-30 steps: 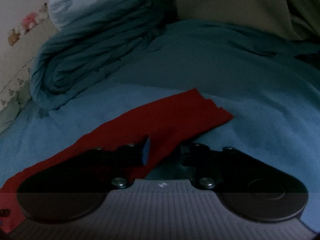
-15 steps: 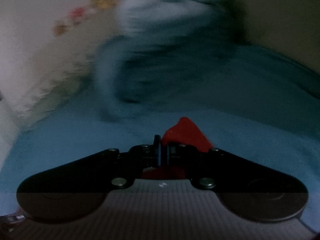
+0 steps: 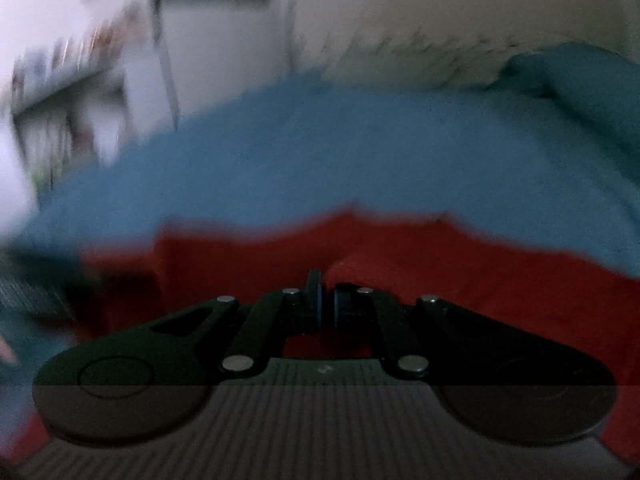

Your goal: Fold small clothes

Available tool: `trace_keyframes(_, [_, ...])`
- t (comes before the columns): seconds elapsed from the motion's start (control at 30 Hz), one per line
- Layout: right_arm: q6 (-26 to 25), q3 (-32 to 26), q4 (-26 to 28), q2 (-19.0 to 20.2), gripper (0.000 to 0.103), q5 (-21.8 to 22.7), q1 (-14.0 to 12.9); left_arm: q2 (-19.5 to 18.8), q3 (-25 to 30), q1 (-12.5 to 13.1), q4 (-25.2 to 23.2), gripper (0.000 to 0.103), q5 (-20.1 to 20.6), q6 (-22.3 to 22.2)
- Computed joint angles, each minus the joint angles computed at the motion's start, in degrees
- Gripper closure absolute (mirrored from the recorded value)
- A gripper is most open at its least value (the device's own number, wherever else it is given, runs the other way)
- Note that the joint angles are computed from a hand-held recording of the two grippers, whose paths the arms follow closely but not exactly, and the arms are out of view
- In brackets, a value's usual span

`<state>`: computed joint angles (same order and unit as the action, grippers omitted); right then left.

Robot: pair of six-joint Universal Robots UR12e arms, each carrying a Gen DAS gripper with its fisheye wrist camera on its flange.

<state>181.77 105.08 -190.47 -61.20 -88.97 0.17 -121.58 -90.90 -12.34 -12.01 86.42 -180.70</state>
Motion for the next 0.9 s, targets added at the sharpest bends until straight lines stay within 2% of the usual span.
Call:
trace_keyframes(0.1, [-4.77, 0.06, -0.04, 1.54, 0.082, -4.51, 2.28, 0.32, -1.61, 1.34, -0.11, 0.000, -3.23, -3.36])
trace_keyframes(0.2, [-6.39, 0.90, -1.99, 1.57, 0.074, -5.28, 2.61, -0.39, 0.58, 1.76, -4.71, 0.000, -7.09, -6.35])
trace_keyframes(0.23, [-6.92, 0.92, -2.02, 1.56, 0.053, -5.26, 2.60, -0.33, 0.76, 1.58, -4.86, 0.000, -7.83, -6.69])
trace_keyframes(0.27, [-8.03, 1.14, -1.36, 1.15, 0.025, -5.00, 2.55, -0.19, 0.61, 1.24, -4.22, 0.000, -8.80, -6.50])
trace_keyframes(0.33, [-10.47, 3.24, -3.79, 0.05, 0.005, -5.71, 2.51, -0.25, 0.98, 0.65, -4.01, 0.000, -9.44, -4.54])
trace_keyframes(0.4, [-12.79, 6.37, -7.37, -1.55, 0.005, -5.68, 2.24, -0.05, 0.80, 0.00, -3.06, 0.000, -9.26, -1.97])
trace_keyframes(0.47, [-12.49, 9.11, -8.06, -3.45, 0.005, -5.63, 1.60, -0.12, 0.93, -1.00, -2.69, 0.000, -9.18, 2.05])
trace_keyframes(0.53, [-9.24, 11.96, -9.05, -5.44, 0.005, -4.70, 0.37, -0.65, 1.18, -2.33, -0.97, 0.000, -8.80, 7.79])
trace_keyframes(0.6, [-4.07, 14.41, -9.97, -7.09, 0.005, -2.92, -1.10, -1.56, 1.33, -4.13, 2.28, 0.000, -6.44, 14.44])
trace_keyframes(0.67, [0.51, 16.09, -9.36, -8.50, 0.005, -0.75, -2.47, -2.94, 2.47, -5.60, 3.20, 0.002, -4.22, 18.47])
trace_keyframes(0.77, [4.49, 17.73, -9.00, -9.79, 0.005, 0.98, -3.77, -4.81, 4.64, -6.44, 2.47, 0.021, -4.22, 19.17])
trace_keyframes(0.8, [4.47, 18.06, -9.32, -9.96, 0.005, 0.93, -4.04, -5.46, 5.41, -6.62, 2.26, 0.023, -4.36, 18.88])
trace_keyframes(0.9, [4.42, 18.38, -8.60, -10.23, 0.005, 0.35, -4.57, -6.92, 7.52, -7.13, 1.05, 0.041, -4.82, 20.22])
